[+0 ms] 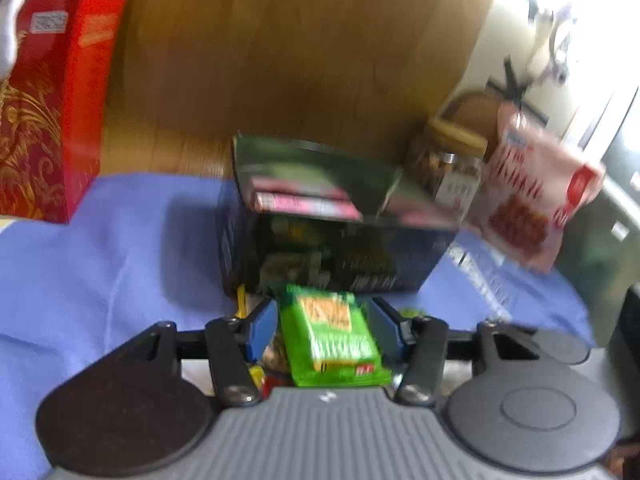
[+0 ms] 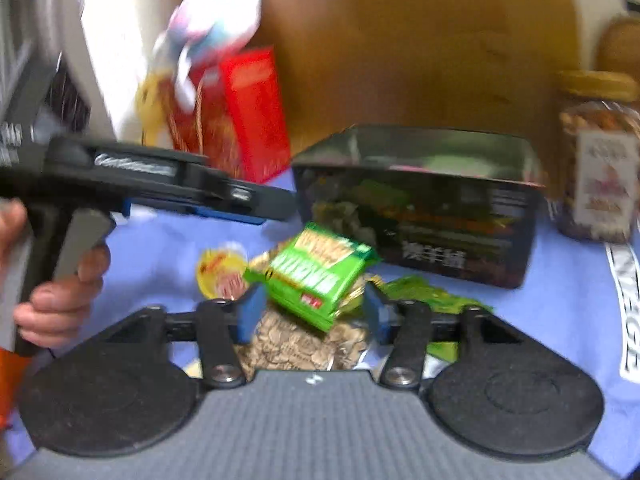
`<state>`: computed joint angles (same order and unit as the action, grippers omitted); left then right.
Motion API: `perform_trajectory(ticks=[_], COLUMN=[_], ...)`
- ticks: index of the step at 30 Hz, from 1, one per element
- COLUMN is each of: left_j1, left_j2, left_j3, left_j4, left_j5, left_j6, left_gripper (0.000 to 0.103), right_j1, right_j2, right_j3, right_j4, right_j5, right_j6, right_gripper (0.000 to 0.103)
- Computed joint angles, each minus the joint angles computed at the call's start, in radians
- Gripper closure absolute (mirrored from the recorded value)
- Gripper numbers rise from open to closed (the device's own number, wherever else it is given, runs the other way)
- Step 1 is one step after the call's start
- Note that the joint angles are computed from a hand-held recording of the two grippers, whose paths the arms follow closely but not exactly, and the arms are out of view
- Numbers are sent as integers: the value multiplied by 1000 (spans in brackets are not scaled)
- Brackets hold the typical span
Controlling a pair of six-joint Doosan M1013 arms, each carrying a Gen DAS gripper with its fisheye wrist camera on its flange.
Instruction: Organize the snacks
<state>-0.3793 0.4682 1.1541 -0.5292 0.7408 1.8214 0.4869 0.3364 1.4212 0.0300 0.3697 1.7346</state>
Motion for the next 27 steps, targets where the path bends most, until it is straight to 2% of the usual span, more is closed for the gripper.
perform_trajectory(ticks=[2,4,5,7,9,12,16,20,23,27], left_j1=[-5,-16,-19,-25,-23,-20,-21,-41,-43,-40], left_j2=[12,11,7,-1,-14,-43,-95,-146,-153,-138], left_j3=[-11,0,8,23,40,76,148,210,202,150], left_j4=[31,77,74,84,67,11,-88,-75,-88,-100], left_j5=[34,18,6,-8,-15,-42,-95,-157,-163,-170], left_j6=[-11,-24,-15,-26,-23,-6,54,58,70,84], left_gripper=[51,53,54,57,58,61,61,61,61,61], right_j1=[12,17,16,3,-7,-13,1,12,24,29], right_j2=[22,39,40,41,31,0,-59,-92,-102,-99], right_j3=[-27,-43,-41,-40,-23,22,97,134,142,122], right_j4=[-71,-124,-124,-13,16,97,94,98,-19,-259], right_j5=[27,43,38,42,22,-18,-103,-147,-166,-199], right_j6=[2,17,19,-32,-9,-23,-2,-8,84,286], right_gripper=[29,29,30,36,46,53,55,56,56,56])
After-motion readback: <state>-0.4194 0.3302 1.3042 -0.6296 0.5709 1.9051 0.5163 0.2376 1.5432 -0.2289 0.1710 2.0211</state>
